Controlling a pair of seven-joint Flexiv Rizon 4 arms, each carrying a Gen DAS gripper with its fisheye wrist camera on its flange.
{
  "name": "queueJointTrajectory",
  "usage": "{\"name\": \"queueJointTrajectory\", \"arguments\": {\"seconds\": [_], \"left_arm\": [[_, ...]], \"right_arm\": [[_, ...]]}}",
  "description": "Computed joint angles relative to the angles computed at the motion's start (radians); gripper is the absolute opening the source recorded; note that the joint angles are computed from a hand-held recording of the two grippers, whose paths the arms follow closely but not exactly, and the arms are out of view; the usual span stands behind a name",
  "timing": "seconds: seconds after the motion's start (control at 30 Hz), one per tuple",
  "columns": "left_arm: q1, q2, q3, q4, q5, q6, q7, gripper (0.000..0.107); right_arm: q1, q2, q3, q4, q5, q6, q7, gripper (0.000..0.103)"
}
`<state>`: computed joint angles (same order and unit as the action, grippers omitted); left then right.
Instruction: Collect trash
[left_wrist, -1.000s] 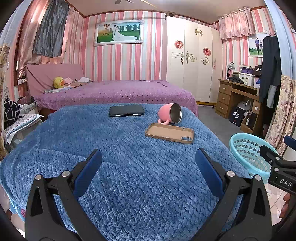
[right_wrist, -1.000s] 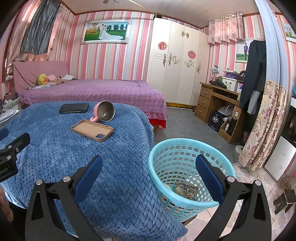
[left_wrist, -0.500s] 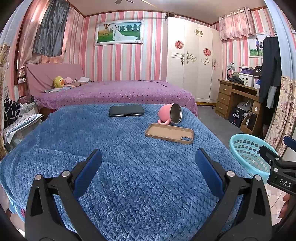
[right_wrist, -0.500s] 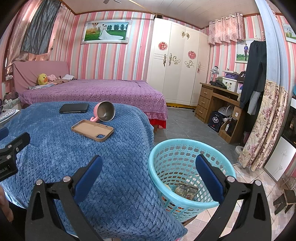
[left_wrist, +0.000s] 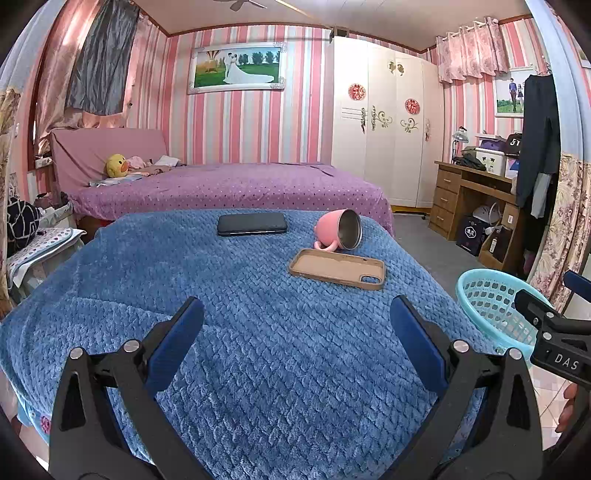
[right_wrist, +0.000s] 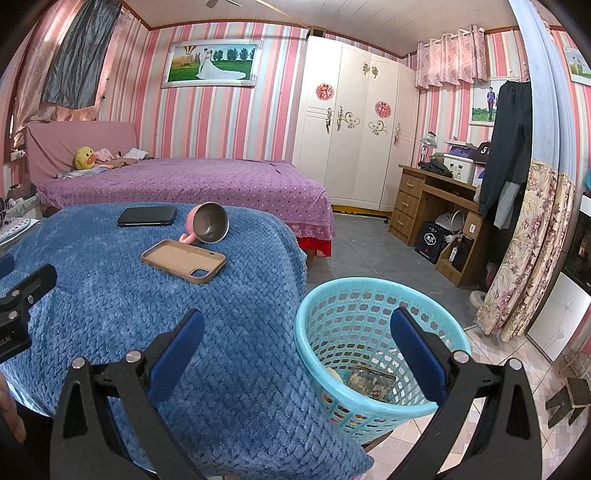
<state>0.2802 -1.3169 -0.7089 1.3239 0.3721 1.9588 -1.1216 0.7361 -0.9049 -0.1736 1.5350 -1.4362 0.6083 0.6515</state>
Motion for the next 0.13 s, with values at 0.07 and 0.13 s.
{"name": "queueJointTrajectory", "arguments": {"seconds": [0.07, 0.13], "left_arm": [[0.001, 0.0, -0.001, 0.001, -0.001, -0.002, -0.001, 0.098], [0.001, 0.001, -0.001, 0.003, -0.004, -0.002, -0.002, 0.098]], "right_arm": [[-0.001, 0.001, 0.0, 0.0, -0.001, 0.001, 0.001, 0.098], [-0.002, 0.0, 0.0, -0.001, -0.001, 0.001, 0.0, 0.098]]}}
